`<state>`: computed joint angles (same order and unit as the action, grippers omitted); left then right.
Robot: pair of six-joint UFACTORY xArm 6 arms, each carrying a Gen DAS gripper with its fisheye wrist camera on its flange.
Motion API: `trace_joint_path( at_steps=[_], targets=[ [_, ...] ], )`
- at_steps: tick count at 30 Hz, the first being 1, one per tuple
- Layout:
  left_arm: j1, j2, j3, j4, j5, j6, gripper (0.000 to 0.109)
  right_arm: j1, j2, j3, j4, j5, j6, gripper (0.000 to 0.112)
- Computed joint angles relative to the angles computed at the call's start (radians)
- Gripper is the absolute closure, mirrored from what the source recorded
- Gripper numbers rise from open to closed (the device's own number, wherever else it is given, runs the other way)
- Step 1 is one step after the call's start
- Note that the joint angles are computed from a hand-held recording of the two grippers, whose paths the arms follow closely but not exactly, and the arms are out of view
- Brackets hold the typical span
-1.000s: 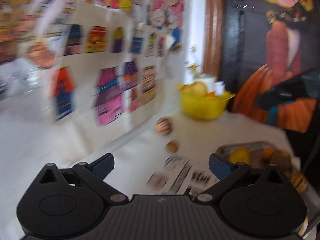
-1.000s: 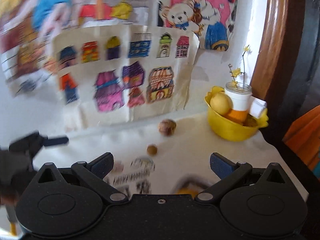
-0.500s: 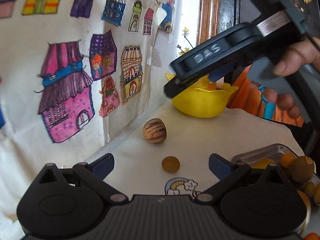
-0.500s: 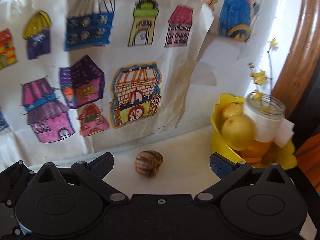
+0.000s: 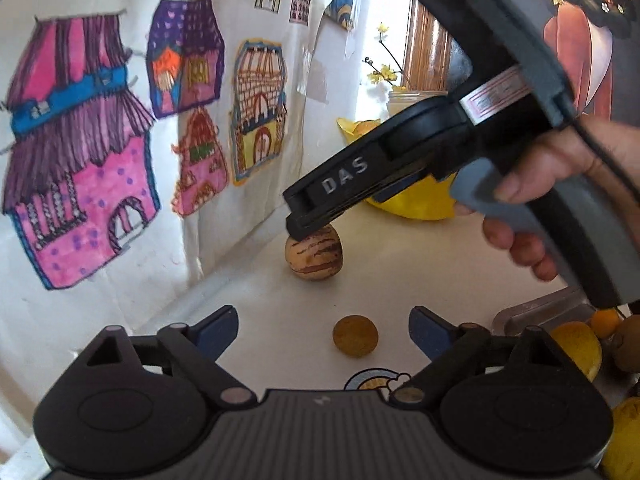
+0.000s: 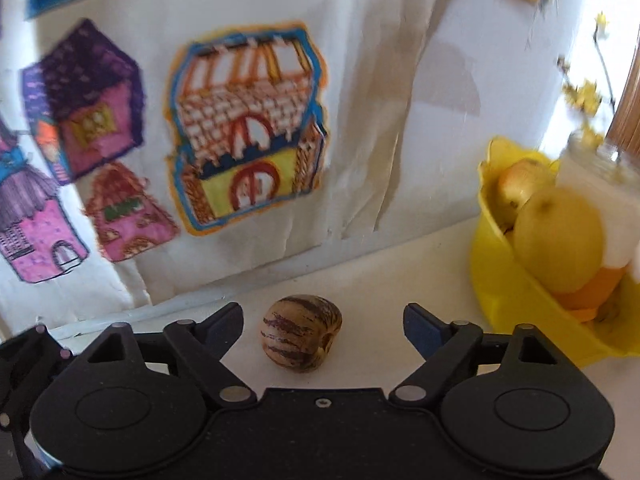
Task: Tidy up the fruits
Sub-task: 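Close the right tool on the striped round fruit while the left tool grasps the small brown fruit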
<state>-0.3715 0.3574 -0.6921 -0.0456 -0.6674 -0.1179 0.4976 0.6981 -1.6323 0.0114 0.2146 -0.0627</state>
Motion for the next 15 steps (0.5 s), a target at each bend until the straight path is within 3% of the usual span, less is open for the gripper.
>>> trace_joint_path(
  at_steps=[9,15],
  targets=[
    [-0.025,0.040,-0.069,-0.015,0.070,0.023,0.037,-0.003,0.095,-0.125,0.306,0.094,-0.202,0.045],
    [-0.032,0.065,-0.101,-0.015,0.099,-0.003,0.049,0.005,0.109,-0.134,0.327,0.105,-0.235,0.056]
  ],
)
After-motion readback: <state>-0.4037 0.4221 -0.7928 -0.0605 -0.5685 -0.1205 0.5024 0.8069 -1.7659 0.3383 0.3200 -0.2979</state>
